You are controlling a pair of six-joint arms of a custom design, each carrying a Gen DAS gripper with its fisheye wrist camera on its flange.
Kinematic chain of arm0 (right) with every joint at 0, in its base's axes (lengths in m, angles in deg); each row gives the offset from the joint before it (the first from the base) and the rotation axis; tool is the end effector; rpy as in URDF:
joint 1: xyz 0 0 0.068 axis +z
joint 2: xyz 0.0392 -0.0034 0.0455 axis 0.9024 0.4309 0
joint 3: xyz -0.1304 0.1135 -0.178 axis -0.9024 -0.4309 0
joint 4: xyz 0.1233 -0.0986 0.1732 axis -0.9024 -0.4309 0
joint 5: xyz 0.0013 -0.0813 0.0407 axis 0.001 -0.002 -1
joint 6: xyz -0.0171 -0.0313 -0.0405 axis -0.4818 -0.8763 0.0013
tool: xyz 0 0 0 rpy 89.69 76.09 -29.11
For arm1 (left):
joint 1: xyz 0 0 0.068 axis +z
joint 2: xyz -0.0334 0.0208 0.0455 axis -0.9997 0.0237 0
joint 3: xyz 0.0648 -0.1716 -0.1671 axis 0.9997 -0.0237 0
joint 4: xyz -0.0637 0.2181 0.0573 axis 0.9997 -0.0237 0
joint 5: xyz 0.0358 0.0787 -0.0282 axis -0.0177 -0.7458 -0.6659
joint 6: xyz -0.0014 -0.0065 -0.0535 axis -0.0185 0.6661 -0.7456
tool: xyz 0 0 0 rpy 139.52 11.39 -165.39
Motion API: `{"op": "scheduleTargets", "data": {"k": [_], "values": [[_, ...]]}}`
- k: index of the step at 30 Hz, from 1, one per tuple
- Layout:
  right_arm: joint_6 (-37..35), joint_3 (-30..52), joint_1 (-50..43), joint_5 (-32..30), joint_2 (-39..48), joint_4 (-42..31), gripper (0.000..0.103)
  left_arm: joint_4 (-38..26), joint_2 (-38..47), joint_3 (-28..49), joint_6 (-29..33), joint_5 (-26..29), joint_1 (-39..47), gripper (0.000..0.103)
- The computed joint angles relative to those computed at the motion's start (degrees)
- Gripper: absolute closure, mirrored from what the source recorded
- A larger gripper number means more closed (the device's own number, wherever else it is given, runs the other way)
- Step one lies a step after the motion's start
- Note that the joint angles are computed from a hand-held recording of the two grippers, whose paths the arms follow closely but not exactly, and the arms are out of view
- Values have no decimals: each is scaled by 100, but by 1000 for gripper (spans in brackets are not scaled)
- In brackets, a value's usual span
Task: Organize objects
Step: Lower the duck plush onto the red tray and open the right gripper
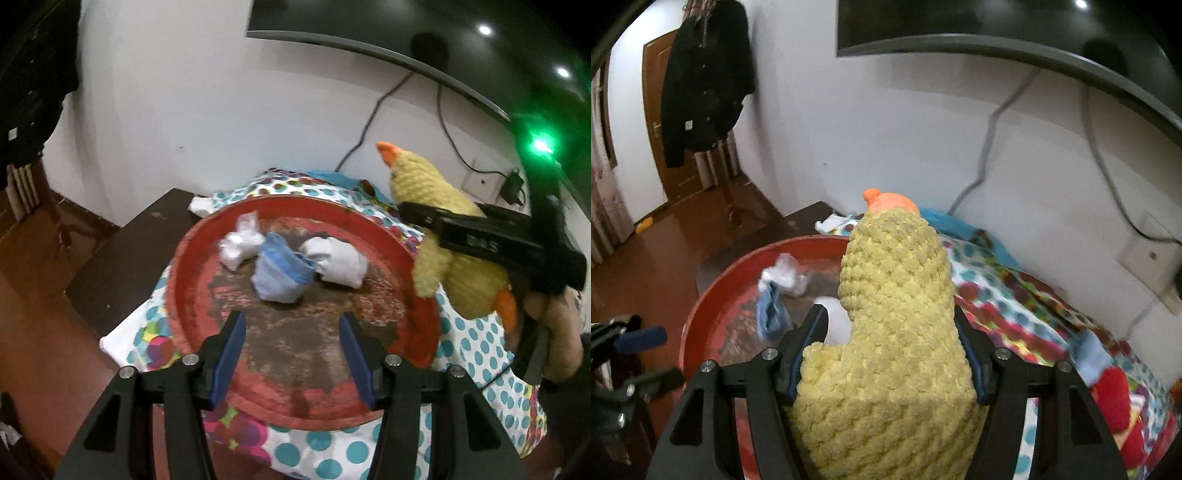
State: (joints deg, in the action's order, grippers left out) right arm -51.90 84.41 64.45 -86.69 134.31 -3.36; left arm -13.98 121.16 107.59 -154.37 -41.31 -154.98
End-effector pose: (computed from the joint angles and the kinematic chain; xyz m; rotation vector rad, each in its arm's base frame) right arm 0.2899 0.0190 0.2709 -0.9744 2.1326 0.3859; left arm 0.1080 -0.1857 0.2535 -0.4719 2.3069 -0.0428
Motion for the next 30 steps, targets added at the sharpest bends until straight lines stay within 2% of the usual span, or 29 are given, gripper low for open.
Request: {"op": "scheduleTargets", "data": {"k": [3, 9, 15, 18, 20, 25, 30], "values": [[423, 17, 659, 358, 175, 155, 40, -86, -199, -163, -112, 35, 20, 49], [1168, -238, 1777, 1254, 649, 988, 40, -178, -381, -326, -250, 116, 26, 49], [1430, -375, 2181, 1515, 1067, 1389, 38, -311, -332, -301, -258, 199, 70, 49], [1399, -358, 2209, 1532, 1215, 1329, 28, -181, -372, -391, -231, 312, 153, 49], [1344, -392, 2218, 1627, 1198, 1367, 17, -39, -389, -459, -195, 385, 215, 49], [1132, -433, 1893, 1392, 739, 1158, 6, -261, -34, -121, -301, 189, 79, 49], [1136, -137, 1053, 396, 277, 509, 1, -104, 224, 132, -80, 265, 73, 49]]}}
